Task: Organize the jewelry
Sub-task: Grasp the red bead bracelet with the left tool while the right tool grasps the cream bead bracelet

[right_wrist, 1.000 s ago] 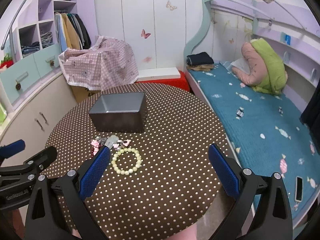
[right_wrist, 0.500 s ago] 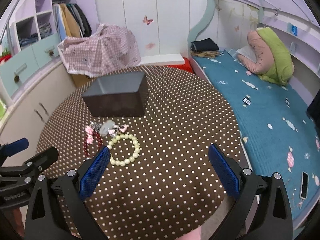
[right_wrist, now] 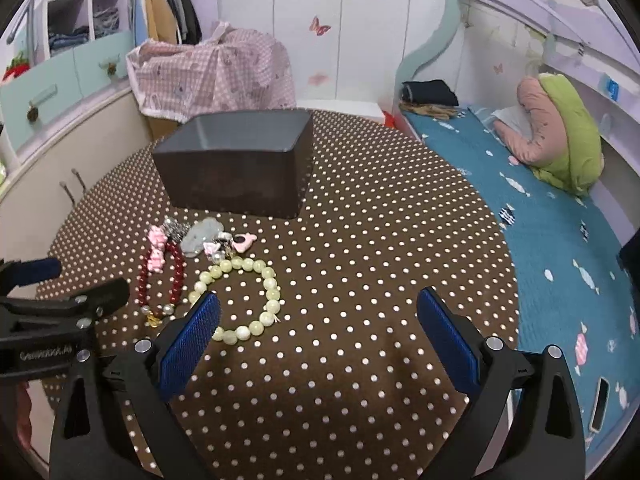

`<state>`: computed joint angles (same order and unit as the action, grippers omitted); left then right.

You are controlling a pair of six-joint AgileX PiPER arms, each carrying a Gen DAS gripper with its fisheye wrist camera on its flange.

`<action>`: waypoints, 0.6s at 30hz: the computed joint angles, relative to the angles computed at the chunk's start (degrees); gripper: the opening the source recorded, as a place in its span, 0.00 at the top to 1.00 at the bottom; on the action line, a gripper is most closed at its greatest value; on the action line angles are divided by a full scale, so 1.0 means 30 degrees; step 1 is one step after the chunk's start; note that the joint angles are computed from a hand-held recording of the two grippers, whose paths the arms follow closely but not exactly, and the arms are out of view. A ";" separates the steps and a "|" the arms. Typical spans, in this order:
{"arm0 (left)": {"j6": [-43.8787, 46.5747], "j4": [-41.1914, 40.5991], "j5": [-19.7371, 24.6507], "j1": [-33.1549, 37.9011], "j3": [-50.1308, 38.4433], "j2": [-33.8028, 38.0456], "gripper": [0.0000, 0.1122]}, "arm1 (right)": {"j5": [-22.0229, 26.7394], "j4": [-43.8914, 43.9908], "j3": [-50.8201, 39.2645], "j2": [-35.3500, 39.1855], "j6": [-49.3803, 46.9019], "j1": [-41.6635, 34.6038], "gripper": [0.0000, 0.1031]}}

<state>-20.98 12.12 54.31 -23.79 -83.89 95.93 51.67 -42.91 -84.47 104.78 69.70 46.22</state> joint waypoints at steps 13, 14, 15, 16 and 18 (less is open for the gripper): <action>0.2469 -0.1664 -0.0016 0.0494 -0.1476 0.1890 0.87 | -0.2576 0.2624 -0.0958 0.1938 -0.3519 -0.1445 0.54; 0.2547 -0.1759 0.0088 0.0618 -0.1543 0.1886 0.94 | -0.2924 0.2862 -0.0817 0.1829 -0.3689 -0.1524 0.66; 0.3052 -0.2554 0.0202 0.0981 -0.1671 0.1899 0.94 | -0.3017 0.2720 -0.0739 0.1783 -0.3689 -0.1491 0.70; 0.3735 -0.3483 0.0337 0.1390 -0.1842 0.1969 0.94 | -0.3326 0.2845 -0.0630 0.1727 -0.3844 -0.1509 0.76; 0.5012 -0.5018 0.0475 0.2175 -0.1844 0.1841 0.94 | -0.3405 0.3141 -0.0657 0.1695 -0.4149 -0.1433 0.89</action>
